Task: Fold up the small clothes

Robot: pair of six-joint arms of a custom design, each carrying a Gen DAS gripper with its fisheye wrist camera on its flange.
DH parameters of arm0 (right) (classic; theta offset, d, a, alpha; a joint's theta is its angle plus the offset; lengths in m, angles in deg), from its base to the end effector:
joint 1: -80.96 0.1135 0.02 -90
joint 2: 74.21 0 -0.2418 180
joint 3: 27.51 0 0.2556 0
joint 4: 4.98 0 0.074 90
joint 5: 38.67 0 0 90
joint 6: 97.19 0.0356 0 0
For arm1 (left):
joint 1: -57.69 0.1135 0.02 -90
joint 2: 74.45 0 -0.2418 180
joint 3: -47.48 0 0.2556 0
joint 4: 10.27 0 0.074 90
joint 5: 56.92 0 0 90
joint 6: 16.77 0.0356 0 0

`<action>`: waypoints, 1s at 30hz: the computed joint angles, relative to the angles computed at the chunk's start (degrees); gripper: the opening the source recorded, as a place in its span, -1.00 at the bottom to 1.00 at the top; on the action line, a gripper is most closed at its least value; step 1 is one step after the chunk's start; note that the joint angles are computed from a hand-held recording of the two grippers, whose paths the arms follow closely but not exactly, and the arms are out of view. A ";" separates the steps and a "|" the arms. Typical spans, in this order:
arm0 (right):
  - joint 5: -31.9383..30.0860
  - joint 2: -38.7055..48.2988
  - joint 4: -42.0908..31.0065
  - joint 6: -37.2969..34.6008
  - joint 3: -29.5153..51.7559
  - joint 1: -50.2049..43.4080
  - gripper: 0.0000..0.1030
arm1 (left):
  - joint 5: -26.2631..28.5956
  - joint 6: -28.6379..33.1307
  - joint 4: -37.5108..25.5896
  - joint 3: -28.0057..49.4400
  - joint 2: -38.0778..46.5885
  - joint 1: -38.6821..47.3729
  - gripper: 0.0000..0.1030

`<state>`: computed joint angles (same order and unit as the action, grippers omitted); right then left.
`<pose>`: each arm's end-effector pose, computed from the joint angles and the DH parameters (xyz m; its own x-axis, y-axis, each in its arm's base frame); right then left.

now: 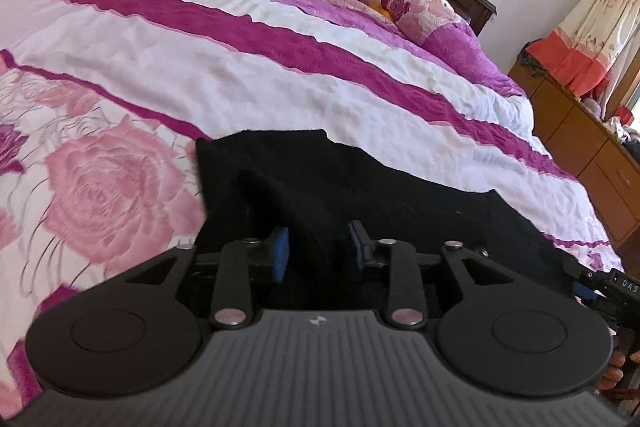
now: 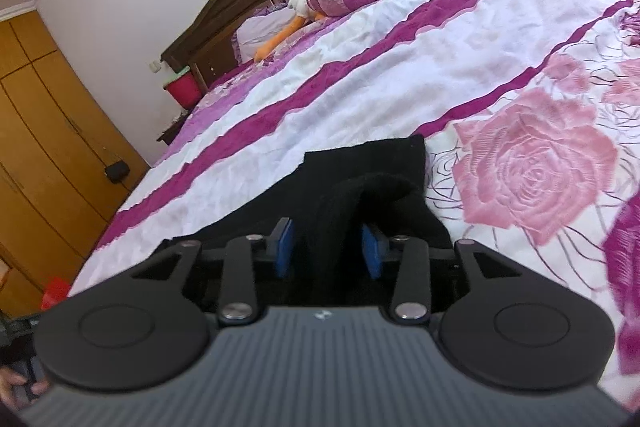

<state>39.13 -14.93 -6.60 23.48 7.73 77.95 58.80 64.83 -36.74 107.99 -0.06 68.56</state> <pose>0.2281 -0.0045 0.1701 -0.4428 0.5225 -0.7286 0.1011 0.8365 0.5385 0.2817 0.0384 0.2164 -0.6516 -0.2591 -0.7129 0.0604 0.9191 -0.3893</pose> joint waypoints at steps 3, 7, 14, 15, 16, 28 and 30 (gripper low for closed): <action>-1.83 -5.02 -2.83 0.74 -1.69 -0.77 -0.21 | 2.56 -0.90 -1.06 -2.47 -3.74 1.34 -0.15; -4.33 -8.69 -4.73 3.07 -3.34 -0.54 -0.20 | 6.13 -1.75 -2.85 -4.46 -5.52 1.47 -0.11; -1.72 -2.35 0.19 2.89 -3.09 2.54 -0.21 | 3.37 -3.06 2.78 -6.16 -3.58 -1.78 -0.10; -2.12 -0.96 1.64 3.32 -3.01 2.29 -0.21 | 3.26 -3.49 3.78 -6.11 -3.08 -1.83 -0.28; -2.71 0.06 2.88 3.60 -3.00 1.99 -0.22 | 3.32 -3.93 4.60 -6.04 -2.59 -1.82 -0.64; -6.80 7.48 17.21 10.76 1.02 -2.43 -0.82 | 1.85 -10.34 10.18 4.58 6.50 -2.47 -0.84; -5.02 11.74 19.29 11.51 3.85 -1.91 -0.82 | 0.44 -11.58 9.99 8.67 10.40 -2.93 -0.84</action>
<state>34.10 -3.19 12.69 34.99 11.59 76.03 59.24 53.25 -26.76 116.66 10.34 65.63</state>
